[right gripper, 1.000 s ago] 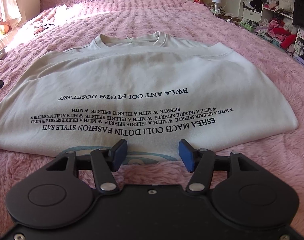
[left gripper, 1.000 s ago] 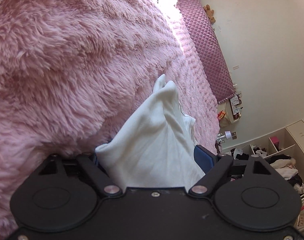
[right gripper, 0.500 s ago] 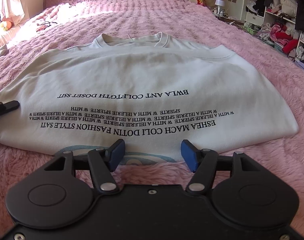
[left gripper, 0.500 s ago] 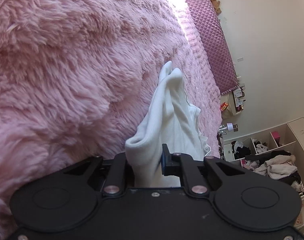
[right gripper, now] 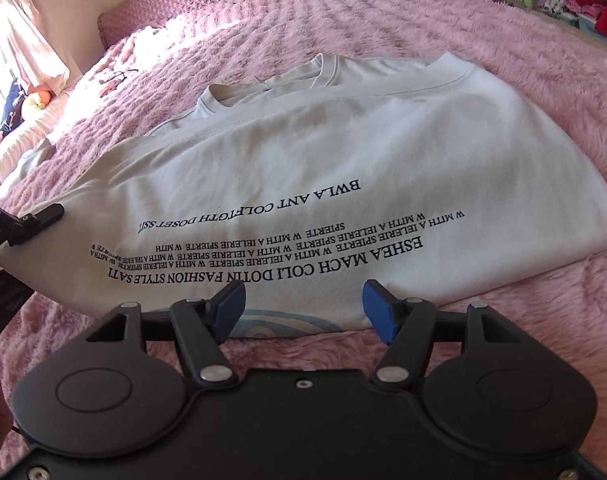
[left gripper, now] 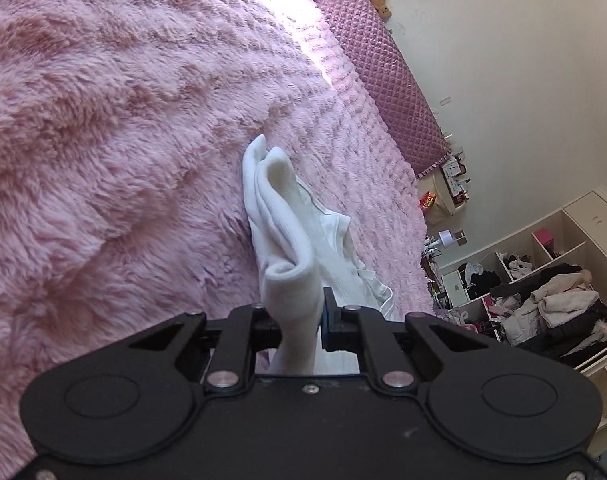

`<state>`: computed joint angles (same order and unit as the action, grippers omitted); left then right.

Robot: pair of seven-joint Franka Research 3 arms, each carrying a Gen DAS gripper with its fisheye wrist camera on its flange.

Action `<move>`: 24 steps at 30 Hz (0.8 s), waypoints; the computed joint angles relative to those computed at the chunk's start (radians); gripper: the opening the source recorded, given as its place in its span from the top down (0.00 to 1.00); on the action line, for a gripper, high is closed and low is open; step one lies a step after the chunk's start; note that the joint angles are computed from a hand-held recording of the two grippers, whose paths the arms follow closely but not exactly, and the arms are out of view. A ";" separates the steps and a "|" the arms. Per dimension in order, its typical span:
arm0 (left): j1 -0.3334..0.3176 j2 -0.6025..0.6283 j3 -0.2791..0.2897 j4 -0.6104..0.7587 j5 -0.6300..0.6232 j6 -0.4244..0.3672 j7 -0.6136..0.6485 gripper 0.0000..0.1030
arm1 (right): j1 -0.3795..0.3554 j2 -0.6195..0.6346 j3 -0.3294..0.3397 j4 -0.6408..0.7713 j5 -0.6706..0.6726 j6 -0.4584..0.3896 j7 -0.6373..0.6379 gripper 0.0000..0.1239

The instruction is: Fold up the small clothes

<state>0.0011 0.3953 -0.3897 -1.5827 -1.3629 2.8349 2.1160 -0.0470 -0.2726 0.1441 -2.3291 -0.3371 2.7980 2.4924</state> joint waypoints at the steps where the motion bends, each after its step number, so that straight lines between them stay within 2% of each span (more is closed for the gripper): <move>1: -0.004 0.002 -0.003 0.011 0.005 -0.005 0.003 0.90 | 0.013 -0.016 -0.025 -0.016 0.037 0.007 -0.023 0.48; 3: -0.013 0.018 -0.018 0.056 0.007 -0.029 0.010 0.90 | 0.016 -0.052 -0.053 -0.047 0.090 0.015 -0.062 0.48; 8: -0.067 0.088 -0.066 0.196 0.038 -0.091 0.030 0.90 | -0.089 -0.153 -0.025 -0.106 0.074 -0.036 -0.056 0.44; 12: -0.118 0.169 -0.123 0.307 0.074 -0.159 0.050 0.90 | -0.150 -0.249 -0.034 -0.164 0.093 -0.097 -0.053 0.43; 15: -0.191 0.246 -0.129 0.379 0.206 -0.222 0.004 0.90 | -0.190 -0.310 -0.035 -0.206 0.109 -0.123 -0.048 0.42; 17: -0.262 0.307 -0.090 0.433 0.363 -0.273 -0.096 0.88 | -0.205 -0.341 -0.035 -0.238 0.127 -0.124 -0.043 0.42; 19: -0.357 0.388 -0.003 0.531 0.585 -0.375 -0.220 0.87 | -0.209 -0.357 -0.037 -0.262 0.154 -0.117 -0.043 0.42; 20: -0.375 0.411 0.002 0.545 0.646 -0.374 -0.237 0.86 | -0.213 -0.364 -0.036 -0.270 0.165 -0.108 -0.042 0.42; 21: -0.369 0.404 -0.014 0.523 0.636 -0.342 -0.203 0.80 | -0.221 -0.373 -0.028 -0.277 0.167 -0.098 -0.041 0.42; 22: -0.352 0.407 -0.039 0.528 0.633 -0.342 -0.196 0.74 | -0.232 -0.382 -0.016 -0.282 0.164 -0.087 -0.041 0.42; 23: -0.334 0.413 -0.063 0.548 0.632 -0.371 -0.209 0.55 | -0.246 -0.390 0.000 -0.287 0.157 -0.075 -0.036 0.42; 24: -0.315 0.404 -0.083 0.543 0.630 -0.376 -0.218 0.41 | -0.258 -0.398 0.012 -0.292 0.153 -0.061 -0.031 0.42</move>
